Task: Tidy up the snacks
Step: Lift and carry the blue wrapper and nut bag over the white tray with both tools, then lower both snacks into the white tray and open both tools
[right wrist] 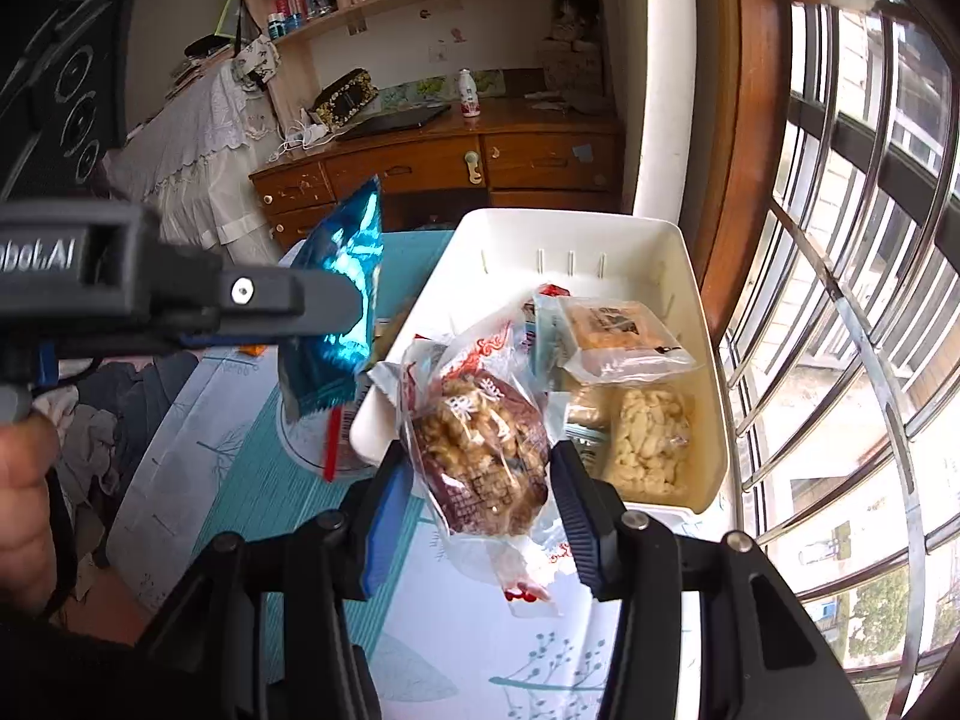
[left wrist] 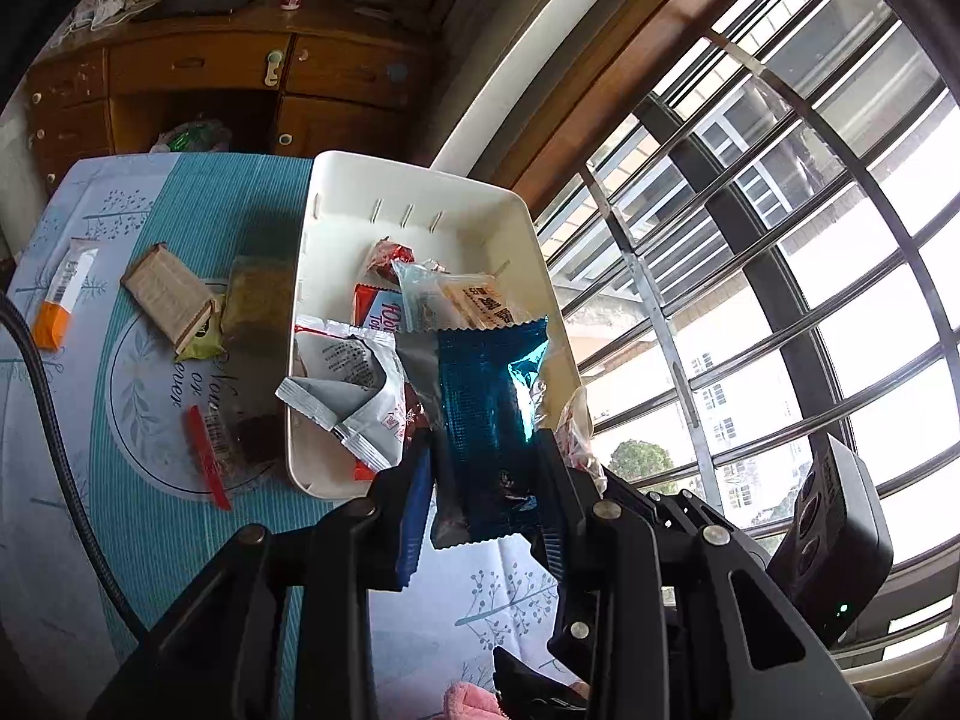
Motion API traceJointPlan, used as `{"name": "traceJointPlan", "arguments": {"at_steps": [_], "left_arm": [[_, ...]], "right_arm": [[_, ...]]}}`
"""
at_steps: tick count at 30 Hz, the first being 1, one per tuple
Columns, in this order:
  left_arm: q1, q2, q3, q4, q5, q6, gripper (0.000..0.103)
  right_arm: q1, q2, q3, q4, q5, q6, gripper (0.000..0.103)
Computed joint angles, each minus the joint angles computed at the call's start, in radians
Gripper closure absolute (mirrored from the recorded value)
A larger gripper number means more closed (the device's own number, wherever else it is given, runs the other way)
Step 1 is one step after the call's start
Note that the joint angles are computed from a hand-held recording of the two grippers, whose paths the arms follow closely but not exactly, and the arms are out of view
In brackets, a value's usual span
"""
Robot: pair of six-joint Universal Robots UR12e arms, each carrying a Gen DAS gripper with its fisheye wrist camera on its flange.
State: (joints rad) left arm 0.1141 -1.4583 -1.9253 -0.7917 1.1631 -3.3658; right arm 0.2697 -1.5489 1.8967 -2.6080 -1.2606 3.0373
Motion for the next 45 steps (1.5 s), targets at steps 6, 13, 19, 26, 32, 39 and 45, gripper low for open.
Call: {"name": "traceJointPlan", "arguments": {"at_steps": [6,13,19,26,32,39,45], "left_arm": [[-0.039,-0.052,0.043,-0.019,0.070,-0.021,0.072],[-0.083,-0.109,0.106,-0.065,0.156,-0.009,0.072],[-0.102,-0.136,0.135,-0.092,0.188,-0.009,0.068],[-0.110,-0.130,0.134,-0.081,0.229,-0.036,0.048],[-0.108,-0.107,0.116,-0.087,0.250,-0.046,0.045],[-0.089,-0.060,0.072,-0.088,0.246,-0.048,0.045],[-0.060,-0.013,0.033,-0.074,0.248,-0.056,0.045]], "right_arm": [[-0.043,0.035,-0.020,0.023,0.038,0.022,0.055],[-0.072,0.073,-0.047,0.033,0.069,0.065,0.054],[-0.086,0.092,-0.061,0.043,0.077,0.073,0.054],[-0.091,0.097,-0.071,0.055,0.077,0.085,0.054],[-0.089,0.091,-0.072,0.075,0.066,0.091,0.053],[-0.087,0.076,-0.063,0.099,0.065,0.152,0.043],[-0.072,0.060,-0.059,0.136,0.047,0.171,0.041]]}}
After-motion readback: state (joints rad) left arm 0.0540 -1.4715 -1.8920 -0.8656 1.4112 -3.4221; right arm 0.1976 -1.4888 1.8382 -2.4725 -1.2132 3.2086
